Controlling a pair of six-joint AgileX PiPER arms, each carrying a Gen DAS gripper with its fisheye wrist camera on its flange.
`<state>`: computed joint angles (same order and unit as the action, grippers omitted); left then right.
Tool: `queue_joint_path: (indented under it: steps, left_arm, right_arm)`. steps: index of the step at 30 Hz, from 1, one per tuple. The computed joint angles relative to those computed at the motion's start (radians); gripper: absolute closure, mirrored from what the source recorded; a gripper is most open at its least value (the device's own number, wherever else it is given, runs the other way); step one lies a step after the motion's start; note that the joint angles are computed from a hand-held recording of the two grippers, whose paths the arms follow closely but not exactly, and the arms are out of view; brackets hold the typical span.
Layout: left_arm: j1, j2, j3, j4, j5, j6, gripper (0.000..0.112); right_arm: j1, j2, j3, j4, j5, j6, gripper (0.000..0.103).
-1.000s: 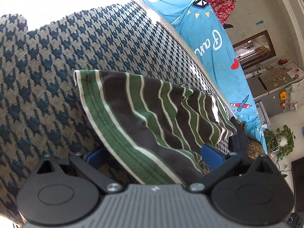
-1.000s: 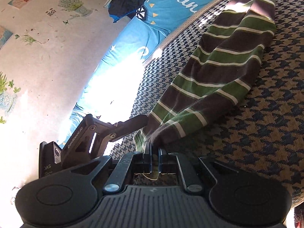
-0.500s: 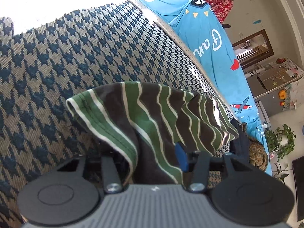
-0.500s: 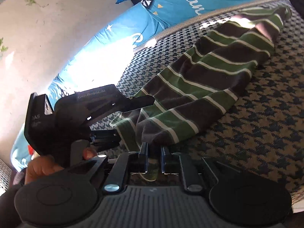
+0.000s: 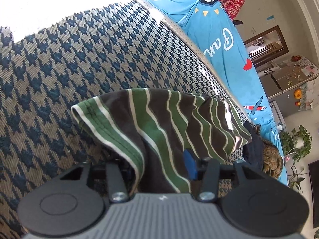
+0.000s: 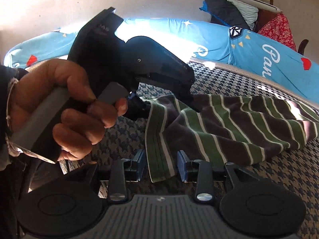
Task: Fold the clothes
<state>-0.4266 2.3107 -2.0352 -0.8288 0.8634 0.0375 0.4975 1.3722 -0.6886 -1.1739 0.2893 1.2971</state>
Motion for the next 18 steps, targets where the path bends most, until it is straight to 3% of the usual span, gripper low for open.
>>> queue_joint_path:
  steps: [6,9,11,13,15,18]
  left_arm:
    - [0.011,0.019,-0.048,0.003,0.046,-0.014,0.068]
    - [0.018,0.014,-0.029,-0.018,0.037,-0.002,0.065]
    - [0.021,0.01,-0.01,-0.025,0.021,-0.001,0.061]
    - [0.022,0.008,0.006,-0.03,0.008,0.005,0.057]
    - [0.027,0.008,0.024,-0.06,-0.004,0.028,0.054]
    - [0.028,0.022,0.021,-0.108,-0.021,0.035,0.038]
  right_arm:
    - [0.013,0.111,-0.037,-0.093,0.023,0.037,0.053]
    - [0.038,0.132,-0.019,-0.277,0.057,0.199,0.053]
    - [0.044,0.139,-0.02,-0.307,0.072,0.233,0.053]
    - [0.057,0.144,-0.016,-0.335,0.098,0.267,0.059]
    - [0.072,0.148,-0.014,-0.351,0.135,0.294,0.075]
    - [0.059,0.151,-0.023,-0.334,0.15,0.308,0.088]
